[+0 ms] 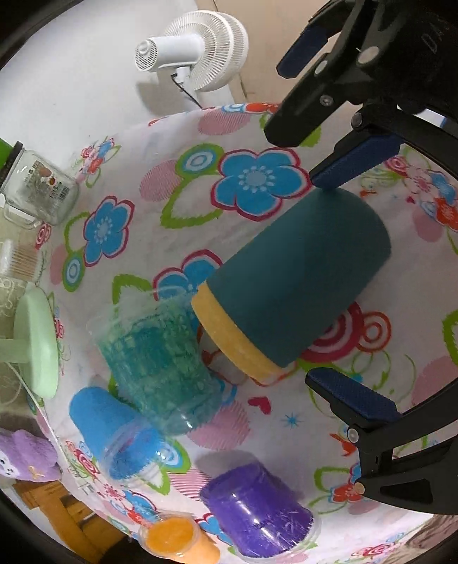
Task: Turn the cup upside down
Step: 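Close the right gripper around the dark teal cup's body, then lift the dark teal cup with the right gripper and rotate it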
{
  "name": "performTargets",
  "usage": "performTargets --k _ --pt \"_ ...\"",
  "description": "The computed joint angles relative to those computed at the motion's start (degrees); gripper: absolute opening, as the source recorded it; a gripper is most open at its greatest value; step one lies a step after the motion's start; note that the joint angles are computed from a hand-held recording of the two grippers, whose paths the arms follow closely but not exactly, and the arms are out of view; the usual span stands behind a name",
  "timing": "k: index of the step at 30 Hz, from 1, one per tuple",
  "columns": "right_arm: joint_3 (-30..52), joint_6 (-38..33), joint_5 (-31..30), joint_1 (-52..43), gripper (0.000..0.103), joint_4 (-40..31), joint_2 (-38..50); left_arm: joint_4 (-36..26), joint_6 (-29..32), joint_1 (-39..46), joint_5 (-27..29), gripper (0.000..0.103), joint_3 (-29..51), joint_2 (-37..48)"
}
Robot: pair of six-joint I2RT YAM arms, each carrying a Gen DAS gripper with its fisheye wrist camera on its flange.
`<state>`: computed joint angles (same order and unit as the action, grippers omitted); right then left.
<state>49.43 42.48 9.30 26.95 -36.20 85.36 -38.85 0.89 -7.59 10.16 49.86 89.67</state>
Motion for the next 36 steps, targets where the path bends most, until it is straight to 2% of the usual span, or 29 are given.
performTargets --k 4,11,15,16,19,30,36 --pt "-0.1 -0.8 -0.2 -0.4 0.1 1.0 1.4 2.8 -1.2 -3.2 -2.6 0.101 -0.9 0.1" --pt "-0.3 -0.7 -0.6 -0.7 0.1 2.3 3.0 4.0 -3.7 -3.6 -0.9 0.094 -0.7 3.9" --pt "-0.4 -0.4 -0.7 -0.3 0.1 2.3 3.3 5.5 -3.1 -4.2 -1.2 0.084 -1.3 3.4" --pt "-0.5 -0.1 -0.5 -0.2 0.1 2.4 3.4 5.8 -2.6 -4.1 -0.9 0.077 -1.2 3.6" --pt "-0.3 0.2 -0.6 0.5 0.1 2.6 3.9 5.9 -0.5 -3.6 -0.8 0.071 -0.7 4.3" --pt "1.3 2.5 -0.9 5.9 0.1 2.4 6.4 4.2 8.6 2.1 -0.9 0.068 -3.1 0.3" --pt "1.8 5.7 -1.2 9.1 0.1 2.0 6.4 0.4 16.3 7.6 -0.3 0.066 -4.9 -5.1"
